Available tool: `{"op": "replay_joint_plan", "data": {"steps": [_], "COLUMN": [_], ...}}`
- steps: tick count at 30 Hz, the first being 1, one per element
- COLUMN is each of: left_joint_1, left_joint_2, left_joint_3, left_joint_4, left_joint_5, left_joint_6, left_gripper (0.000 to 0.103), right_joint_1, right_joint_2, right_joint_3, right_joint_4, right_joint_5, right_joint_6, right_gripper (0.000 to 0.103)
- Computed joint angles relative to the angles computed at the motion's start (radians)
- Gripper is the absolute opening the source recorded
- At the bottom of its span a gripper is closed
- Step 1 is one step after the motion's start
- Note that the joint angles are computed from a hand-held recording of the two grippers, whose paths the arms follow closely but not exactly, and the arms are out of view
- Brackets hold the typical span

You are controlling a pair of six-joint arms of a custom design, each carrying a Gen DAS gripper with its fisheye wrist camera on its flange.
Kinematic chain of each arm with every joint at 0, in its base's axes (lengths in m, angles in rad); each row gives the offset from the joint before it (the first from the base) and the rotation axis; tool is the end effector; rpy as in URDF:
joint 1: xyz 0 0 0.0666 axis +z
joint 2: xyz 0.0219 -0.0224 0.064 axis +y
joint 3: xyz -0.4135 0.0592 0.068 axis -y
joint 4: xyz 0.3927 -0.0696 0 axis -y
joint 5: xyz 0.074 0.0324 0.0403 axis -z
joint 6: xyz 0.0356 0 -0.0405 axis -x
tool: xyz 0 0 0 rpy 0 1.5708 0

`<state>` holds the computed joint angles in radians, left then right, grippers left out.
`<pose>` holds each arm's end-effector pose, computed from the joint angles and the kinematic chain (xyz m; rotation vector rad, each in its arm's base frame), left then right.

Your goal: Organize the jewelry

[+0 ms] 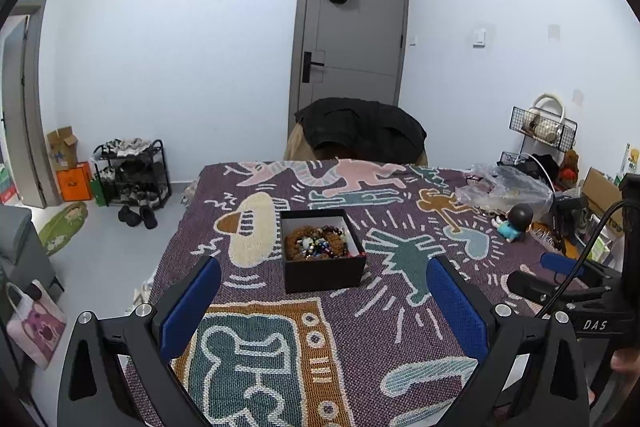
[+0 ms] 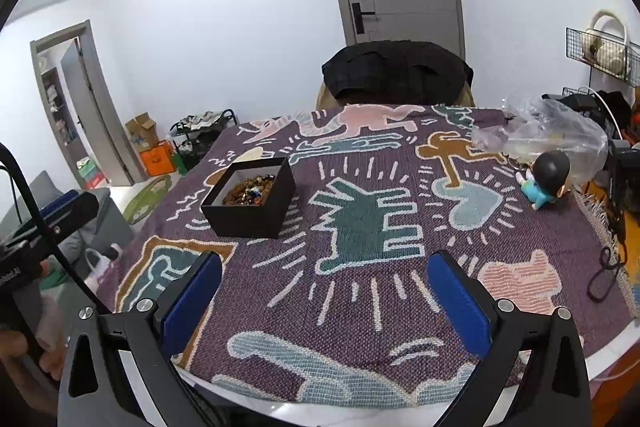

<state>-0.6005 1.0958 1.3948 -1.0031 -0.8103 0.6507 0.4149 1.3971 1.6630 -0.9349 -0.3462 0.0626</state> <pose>0.2978 -0.1732 0.5812 -0.4464 1.9872 0.1533 0.4350 0.2044 0.5860 -0.7164 2.1389 0.5776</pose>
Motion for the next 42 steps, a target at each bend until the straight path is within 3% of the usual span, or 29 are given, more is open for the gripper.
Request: {"op": "replay_joint_plan", "data": {"steps": [42], "left_joint_1": [-0.027], "left_joint_2": [0.001], "left_joint_3": [0.017], "left_joint_4": [-0.027], "left_joint_5": [-0.057], "left_joint_6": [0.000], "left_gripper": [0.103], "right_joint_1": [-0.031], "right_joint_2": [0.002], "right_joint_3": [0.012], "right_joint_4": [0.016], "right_joint_5": [0.012], "right_joint_6": [-0.015], "right_gripper": [0.103]}}
